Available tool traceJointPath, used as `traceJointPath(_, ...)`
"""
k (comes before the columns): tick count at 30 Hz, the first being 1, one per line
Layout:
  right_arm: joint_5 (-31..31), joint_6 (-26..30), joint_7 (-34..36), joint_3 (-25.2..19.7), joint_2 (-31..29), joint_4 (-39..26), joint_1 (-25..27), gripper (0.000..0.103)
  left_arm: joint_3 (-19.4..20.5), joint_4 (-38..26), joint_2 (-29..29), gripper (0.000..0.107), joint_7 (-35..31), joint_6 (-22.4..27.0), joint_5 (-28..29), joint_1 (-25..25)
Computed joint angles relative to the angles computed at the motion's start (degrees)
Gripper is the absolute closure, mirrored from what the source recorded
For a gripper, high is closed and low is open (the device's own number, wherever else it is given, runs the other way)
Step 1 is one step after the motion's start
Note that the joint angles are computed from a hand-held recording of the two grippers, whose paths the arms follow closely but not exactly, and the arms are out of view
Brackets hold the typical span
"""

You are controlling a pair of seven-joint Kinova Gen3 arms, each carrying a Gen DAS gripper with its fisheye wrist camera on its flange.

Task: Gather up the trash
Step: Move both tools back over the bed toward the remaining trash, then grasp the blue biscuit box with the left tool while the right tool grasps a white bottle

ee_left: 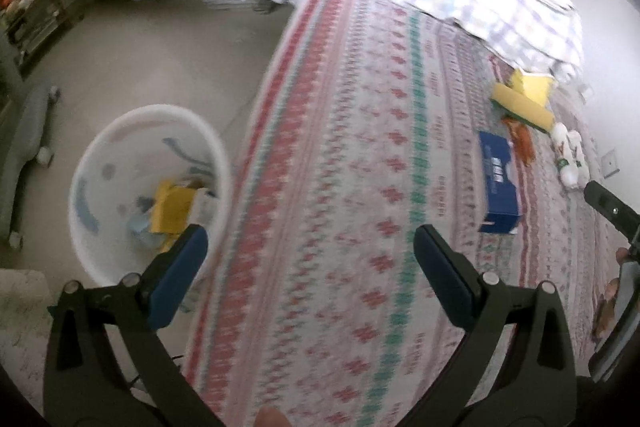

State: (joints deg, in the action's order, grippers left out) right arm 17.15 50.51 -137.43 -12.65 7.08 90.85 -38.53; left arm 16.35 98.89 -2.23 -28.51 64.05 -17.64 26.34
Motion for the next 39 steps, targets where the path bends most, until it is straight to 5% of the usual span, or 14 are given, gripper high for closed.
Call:
traceJointPath(21,-9.2,-1.3,6.3,2.7,-6.5,8.4,13.3,0.0,-3.5,-13.8,15.6,0.005,4.0,-3.2,-5.2,14.0)
traceJointPath(30,-11.5,-2.4,7.1,4.1,-5.8,8.6,16.8,0.0,-6.2,-15.7,19.6,0.007,4.3,-8.0,-4.5,16.3)
traceJointPath(36,-11.9,-2.6,6.2,4.6,-3.5,7.6,17.4,0.0,-7.2,-13.9,19.5,0.055,4.4,-11.8,-4.6,16.8)
traceJointPath(39,-10.5,-2.1,5.3,4.7,-2.0,6.5,16.7,0.0,-7.3,-12.7,18.8,0.058,4.1,-13.9,-4.1,16.4)
